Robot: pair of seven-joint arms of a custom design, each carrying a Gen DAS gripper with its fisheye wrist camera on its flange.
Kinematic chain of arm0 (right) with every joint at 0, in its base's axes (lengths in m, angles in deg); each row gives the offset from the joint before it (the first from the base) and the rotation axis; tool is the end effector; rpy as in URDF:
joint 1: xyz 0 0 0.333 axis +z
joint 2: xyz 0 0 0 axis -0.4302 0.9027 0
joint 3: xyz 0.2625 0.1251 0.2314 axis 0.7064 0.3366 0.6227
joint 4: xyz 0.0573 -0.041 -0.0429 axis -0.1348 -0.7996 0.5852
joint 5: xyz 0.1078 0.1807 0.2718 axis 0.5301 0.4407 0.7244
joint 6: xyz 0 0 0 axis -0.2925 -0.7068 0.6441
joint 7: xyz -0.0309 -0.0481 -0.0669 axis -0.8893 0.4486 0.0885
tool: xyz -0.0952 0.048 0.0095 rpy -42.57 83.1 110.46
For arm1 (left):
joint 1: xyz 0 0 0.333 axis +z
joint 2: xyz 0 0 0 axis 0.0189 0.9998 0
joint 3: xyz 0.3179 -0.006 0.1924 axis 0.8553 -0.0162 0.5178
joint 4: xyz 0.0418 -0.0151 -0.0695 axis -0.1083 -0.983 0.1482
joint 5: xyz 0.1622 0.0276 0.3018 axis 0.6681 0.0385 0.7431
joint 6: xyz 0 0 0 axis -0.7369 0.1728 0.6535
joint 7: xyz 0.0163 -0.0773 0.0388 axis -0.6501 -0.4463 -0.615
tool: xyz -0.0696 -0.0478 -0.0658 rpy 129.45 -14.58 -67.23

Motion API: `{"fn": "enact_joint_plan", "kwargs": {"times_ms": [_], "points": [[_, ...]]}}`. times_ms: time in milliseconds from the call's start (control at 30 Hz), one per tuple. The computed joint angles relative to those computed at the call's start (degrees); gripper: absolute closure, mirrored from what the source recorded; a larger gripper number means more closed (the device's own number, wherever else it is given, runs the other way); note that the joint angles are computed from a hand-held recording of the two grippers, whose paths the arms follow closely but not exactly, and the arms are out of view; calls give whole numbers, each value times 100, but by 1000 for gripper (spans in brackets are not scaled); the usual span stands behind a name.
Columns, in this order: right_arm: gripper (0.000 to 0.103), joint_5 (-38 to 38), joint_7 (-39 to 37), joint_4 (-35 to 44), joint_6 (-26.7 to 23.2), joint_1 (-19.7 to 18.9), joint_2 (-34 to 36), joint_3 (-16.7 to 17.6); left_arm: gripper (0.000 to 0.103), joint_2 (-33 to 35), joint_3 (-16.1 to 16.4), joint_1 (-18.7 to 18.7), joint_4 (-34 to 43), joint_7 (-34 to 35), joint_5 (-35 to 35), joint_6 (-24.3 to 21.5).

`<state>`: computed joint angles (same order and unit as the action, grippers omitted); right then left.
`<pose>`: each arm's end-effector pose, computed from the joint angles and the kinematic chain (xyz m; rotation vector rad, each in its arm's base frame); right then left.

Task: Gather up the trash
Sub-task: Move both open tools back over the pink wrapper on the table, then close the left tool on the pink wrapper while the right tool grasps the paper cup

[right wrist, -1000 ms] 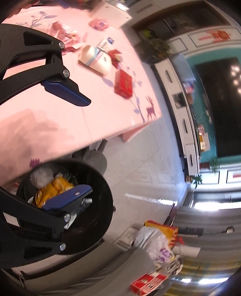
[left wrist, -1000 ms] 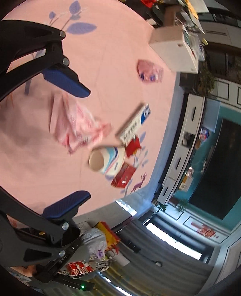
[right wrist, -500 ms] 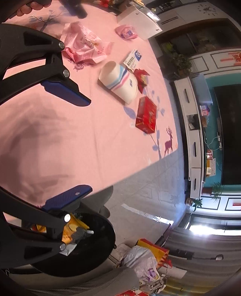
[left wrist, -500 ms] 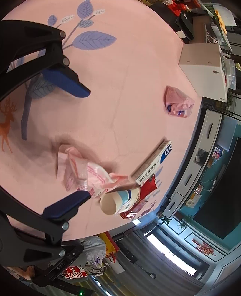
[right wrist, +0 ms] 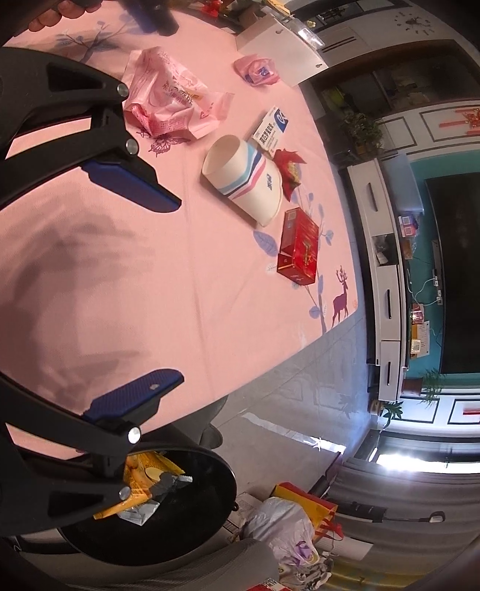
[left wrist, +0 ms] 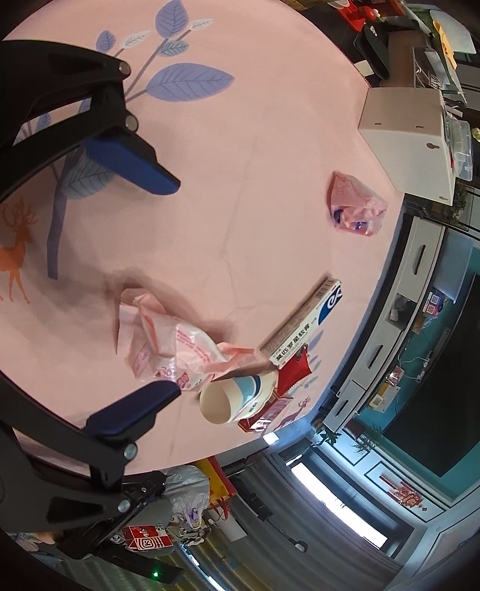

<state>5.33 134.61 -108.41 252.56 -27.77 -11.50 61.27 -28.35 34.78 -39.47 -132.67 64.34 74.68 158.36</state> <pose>0.7239 0.0998 0.3684 -1.9234 1.6007 -0.5159 0.6158 -0.1943 0.3777 -2.3633 1.2826 -0.9127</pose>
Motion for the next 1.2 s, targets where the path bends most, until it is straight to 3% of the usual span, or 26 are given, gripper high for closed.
{"fn": "enact_joint_plan", "kwargs": {"times_ms": [267,467,600,667,767,833,900,967,1033,1200], "points": [[18,27,-89,-10,-33,-52,3,78,3,75,-225,229,105,73,22,-54],[18,21,-166,25,-152,9,4,14,3,125,-868,809,184,161,-58,-28],[18,38,-239,8,-150,18,1,32,4,184,-835,782,239,161,-41,-58],[18,48,-259,2,-138,21,-2,26,9,209,-887,813,255,174,-46,-5],[18,88,-250,7,-170,21,-4,26,26,223,-1304,1157,306,283,-111,-12],[18,144,-296,40,-234,-49,14,120,53,231,-1709,1484,335,379,-183,2],[18,218,-357,61,-280,-117,30,219,77,256,-1915,1646,364,473,-221,21],[18,281,-379,88,-304,-122,40,235,79,250,-1738,1471,378,473,-232,-15],[18,302,-349,140,-330,-42,56,150,83,220,-1100,904,342,293,-183,-104],[18,409,-273,249,-424,10,87,168,84,60,-207,116,58,79,-171,209]]}}
